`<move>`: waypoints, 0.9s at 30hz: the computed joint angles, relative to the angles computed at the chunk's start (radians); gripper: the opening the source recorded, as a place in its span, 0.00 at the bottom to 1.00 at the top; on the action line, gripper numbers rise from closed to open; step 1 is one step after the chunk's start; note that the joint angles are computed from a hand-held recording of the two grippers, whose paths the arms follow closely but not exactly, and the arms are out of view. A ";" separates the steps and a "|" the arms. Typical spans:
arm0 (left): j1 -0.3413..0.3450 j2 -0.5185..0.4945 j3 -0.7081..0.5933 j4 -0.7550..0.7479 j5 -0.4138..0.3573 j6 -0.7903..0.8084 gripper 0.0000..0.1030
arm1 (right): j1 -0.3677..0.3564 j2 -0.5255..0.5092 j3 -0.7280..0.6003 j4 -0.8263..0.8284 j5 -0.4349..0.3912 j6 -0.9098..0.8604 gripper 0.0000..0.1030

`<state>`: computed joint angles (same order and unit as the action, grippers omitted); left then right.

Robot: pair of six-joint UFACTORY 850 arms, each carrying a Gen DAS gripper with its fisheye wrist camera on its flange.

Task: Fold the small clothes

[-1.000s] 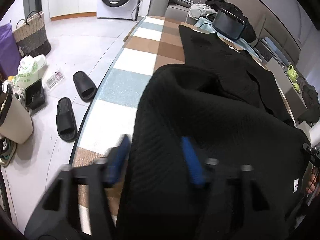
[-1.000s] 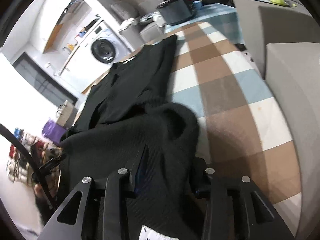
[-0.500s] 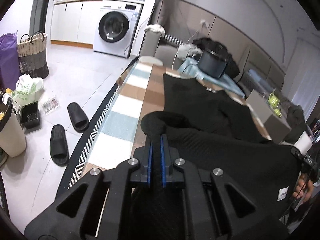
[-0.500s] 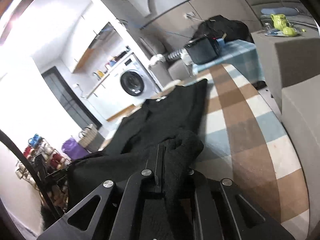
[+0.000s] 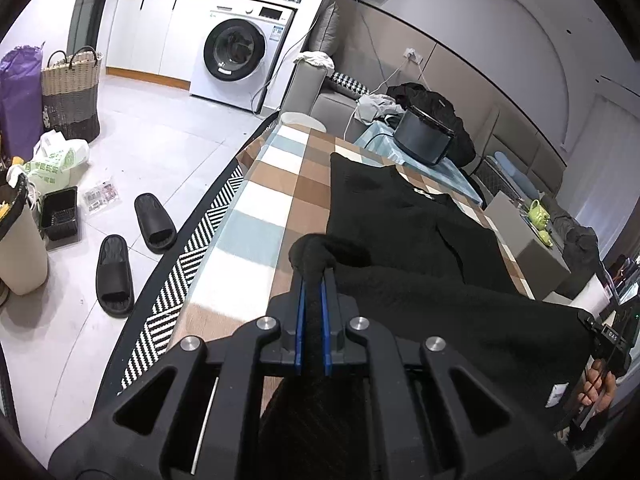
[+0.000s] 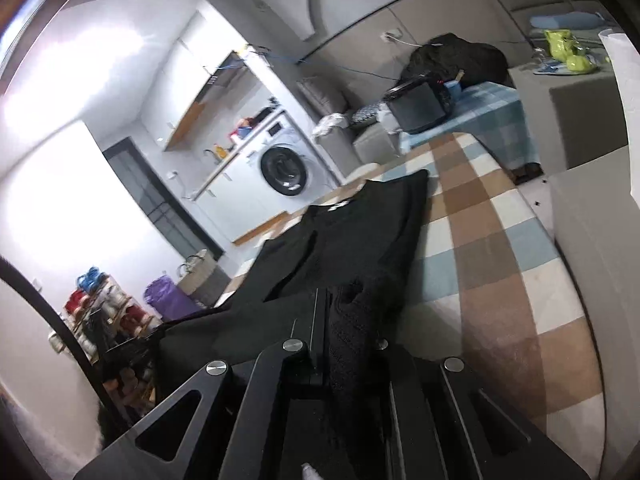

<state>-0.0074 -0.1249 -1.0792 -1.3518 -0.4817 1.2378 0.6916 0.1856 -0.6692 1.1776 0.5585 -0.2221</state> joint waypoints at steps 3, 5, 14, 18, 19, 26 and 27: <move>-0.025 -0.071 -0.089 0.038 0.015 -0.045 0.04 | -0.053 -0.041 -0.060 0.074 -0.037 -0.066 0.04; -0.046 -0.134 -0.172 0.090 0.024 -0.105 0.04 | -0.087 -0.066 -0.093 0.111 -0.054 -0.105 0.04; -0.127 -0.431 -0.538 0.528 0.057 -0.602 0.04 | -0.234 -0.250 -0.270 0.379 -0.101 -0.321 0.04; -0.143 -0.491 -0.598 0.690 0.015 -0.760 0.16 | -0.278 -0.312 -0.331 0.696 -0.173 -0.672 0.21; -0.141 -0.489 -0.591 0.677 0.006 -0.741 0.22 | -0.279 -0.310 -0.328 0.749 -0.179 -0.732 0.34; -0.153 -0.459 -0.519 0.695 0.005 -0.706 0.59 | -0.224 -0.251 -0.258 0.851 -0.106 -0.870 0.62; -0.158 -0.462 -0.520 0.712 0.004 -0.723 0.59 | -0.230 -0.255 -0.256 0.859 -0.131 -0.895 0.62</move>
